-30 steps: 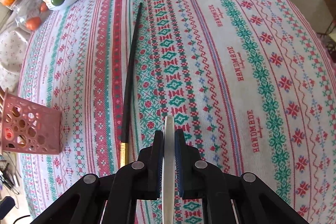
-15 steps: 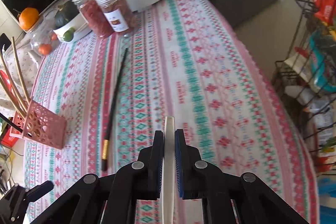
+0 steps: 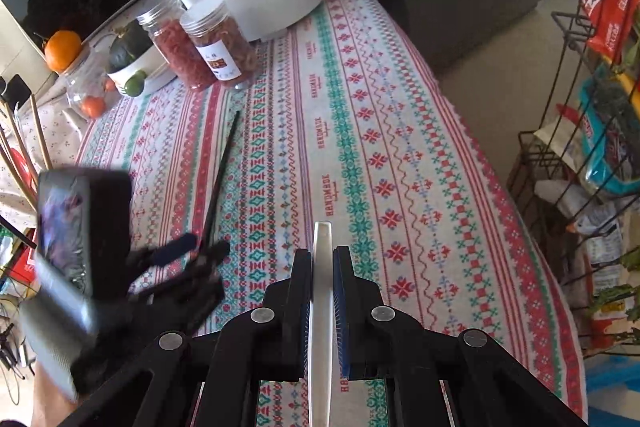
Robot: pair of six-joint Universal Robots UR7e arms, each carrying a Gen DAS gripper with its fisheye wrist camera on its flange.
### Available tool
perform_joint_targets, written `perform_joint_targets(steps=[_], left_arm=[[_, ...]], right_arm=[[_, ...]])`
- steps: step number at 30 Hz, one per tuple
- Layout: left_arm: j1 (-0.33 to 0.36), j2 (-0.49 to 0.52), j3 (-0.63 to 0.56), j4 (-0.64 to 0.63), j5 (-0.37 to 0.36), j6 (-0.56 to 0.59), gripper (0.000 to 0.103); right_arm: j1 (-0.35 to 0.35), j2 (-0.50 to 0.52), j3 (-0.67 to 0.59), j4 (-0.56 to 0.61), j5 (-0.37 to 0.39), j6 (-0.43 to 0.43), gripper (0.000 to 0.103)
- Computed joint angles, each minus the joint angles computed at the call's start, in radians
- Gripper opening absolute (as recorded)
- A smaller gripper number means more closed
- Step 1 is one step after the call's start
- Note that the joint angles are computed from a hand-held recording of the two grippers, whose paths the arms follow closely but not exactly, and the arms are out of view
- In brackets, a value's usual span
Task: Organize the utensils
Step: 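Grasp the black paintbrush with the left gripper while the right gripper holds the white spoon, then lift the brush and white spoon upright and carry them over the basket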
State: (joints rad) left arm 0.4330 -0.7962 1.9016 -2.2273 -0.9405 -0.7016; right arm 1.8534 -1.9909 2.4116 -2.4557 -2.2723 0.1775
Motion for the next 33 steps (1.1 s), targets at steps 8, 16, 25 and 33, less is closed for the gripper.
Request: perform_joint_targets(steps=[8,16,25,33], left_arm=[[0.058,0.08,-0.157,0.114,-0.008,0.035,0.007],[0.046,0.074,-0.136,0.077,0.005,0.08,0.005],[-0.07,-0.059,0.021,-0.082,-0.029,0.159,0.005],[-0.192,-0.234,0.179,-0.211,-0.068,0.194,0.005]], right_arm=[[-0.022,0.019,-0.009,-0.026,0.023,-0.035,0.009],[-0.016,0.02,-0.007,-0.043,0.028,-0.026,0.009],[0.019,-0.004,-0.002,-0.064,-0.005,0.006,0.01],[0.102,-0.027,0.012,-0.098,-0.056,0.05,0.01]])
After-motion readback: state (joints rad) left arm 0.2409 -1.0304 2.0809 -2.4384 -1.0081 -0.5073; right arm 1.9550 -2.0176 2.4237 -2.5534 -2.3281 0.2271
